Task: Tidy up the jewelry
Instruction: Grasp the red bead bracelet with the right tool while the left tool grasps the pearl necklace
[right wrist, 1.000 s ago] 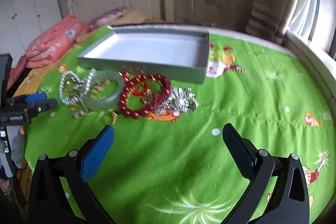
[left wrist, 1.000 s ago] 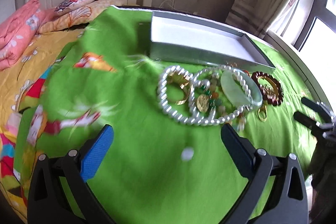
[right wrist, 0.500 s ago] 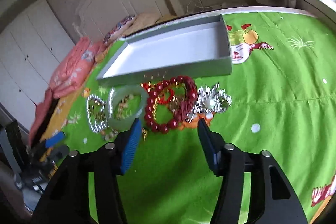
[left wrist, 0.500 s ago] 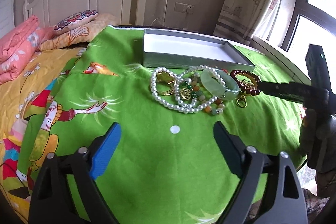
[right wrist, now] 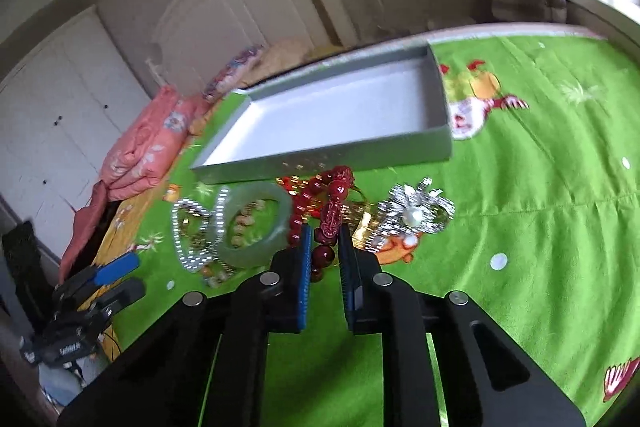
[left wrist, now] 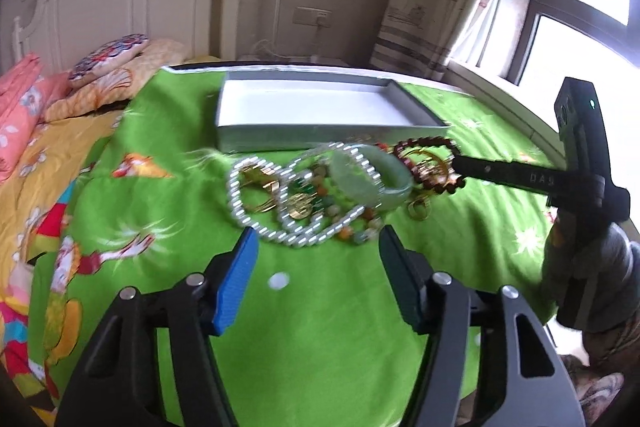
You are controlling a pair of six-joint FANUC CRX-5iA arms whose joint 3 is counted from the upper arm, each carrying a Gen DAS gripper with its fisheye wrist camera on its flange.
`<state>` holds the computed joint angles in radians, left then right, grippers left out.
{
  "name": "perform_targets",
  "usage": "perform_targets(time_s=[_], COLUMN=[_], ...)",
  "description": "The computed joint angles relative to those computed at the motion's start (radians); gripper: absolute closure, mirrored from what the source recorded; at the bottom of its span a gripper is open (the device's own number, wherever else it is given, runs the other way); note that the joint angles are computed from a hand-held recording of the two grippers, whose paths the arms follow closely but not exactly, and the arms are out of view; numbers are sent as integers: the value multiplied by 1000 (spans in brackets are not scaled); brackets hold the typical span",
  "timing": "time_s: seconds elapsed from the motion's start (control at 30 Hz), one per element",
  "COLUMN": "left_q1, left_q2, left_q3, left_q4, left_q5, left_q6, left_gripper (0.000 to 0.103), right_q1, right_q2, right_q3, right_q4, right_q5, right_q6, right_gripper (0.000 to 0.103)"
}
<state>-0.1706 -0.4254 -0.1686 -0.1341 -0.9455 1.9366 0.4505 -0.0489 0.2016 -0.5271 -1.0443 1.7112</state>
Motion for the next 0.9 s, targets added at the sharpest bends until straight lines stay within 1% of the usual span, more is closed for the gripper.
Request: perform_targets(time_s=[0.1, 0.17, 0.23, 0.3, 0.33, 0.4, 0.47, 0.5, 0.53, 0.57, 0.63, 0.67, 0.7, 0.73, 0.77, 0.8, 0.83, 0.9], left_q1=[40, 48, 30, 23, 12, -8, -34, -34, -26, -20, -11, -4, 7, 19, 32, 47, 71, 85], left_q2=[24, 59, 114, 151, 187, 242, 324, 350, 373, 388, 408, 402, 393, 379, 356, 336, 308, 275], left_q3=[-10, 8, 67, 102, 142, 209, 307, 333, 352, 362, 375, 365, 348, 325, 297, 269, 225, 189], left_q4=[112, 151, 111, 100, 73, 24, -42, -45, -34, -27, -23, -19, 1, 23, 44, 76, 126, 157], left_q5=[45, 59, 30, 20, -7, -62, -152, -178, -196, -207, -214, -203, -181, -150, -117, -89, -41, -7], left_q6=[-76, -97, -59, -51, -30, 0, 38, 40, 33, 30, 36, 33, 27, 25, 24, 10, -14, -31], left_gripper=[41, 41, 41, 41, 41, 46, 49, 51, 57, 65, 76, 79, 80, 83, 92, 95, 96, 96], right_q1=[-8, -17, -28, -41, -44, -55, -69, -69, -71, -73, -80, -85, -89, -96, -103, -107, -110, -114], right_q2=[-15, -31, -42, -52, -56, -62, -67, -70, -74, -77, -81, -83, -84, -85, -85, -85, -85, -85], right_q3=[-6, -13, -11, -11, -11, -11, -10, -13, -16, -21, -22, -23, -22, -21, -19, -17, -18, -17], right_q4=[-23, -41, -61, -84, -88, -104, -125, -123, -124, -128, -140, -146, -151, -160, -168, -173, -177, -186], right_q5=[11, 21, 20, 15, 15, 12, 6, 9, 12, 12, 9, 8, 7, 5, 1, 0, -1, -3], right_q6=[18, 32, 47, 65, 71, 83, 96, 98, 104, 109, 118, 124, 128, 134, 139, 141, 142, 143], right_gripper=[88, 88, 88, 89, 89, 89, 89, 89, 89, 89, 89, 89, 88, 89, 89, 88, 88, 88])
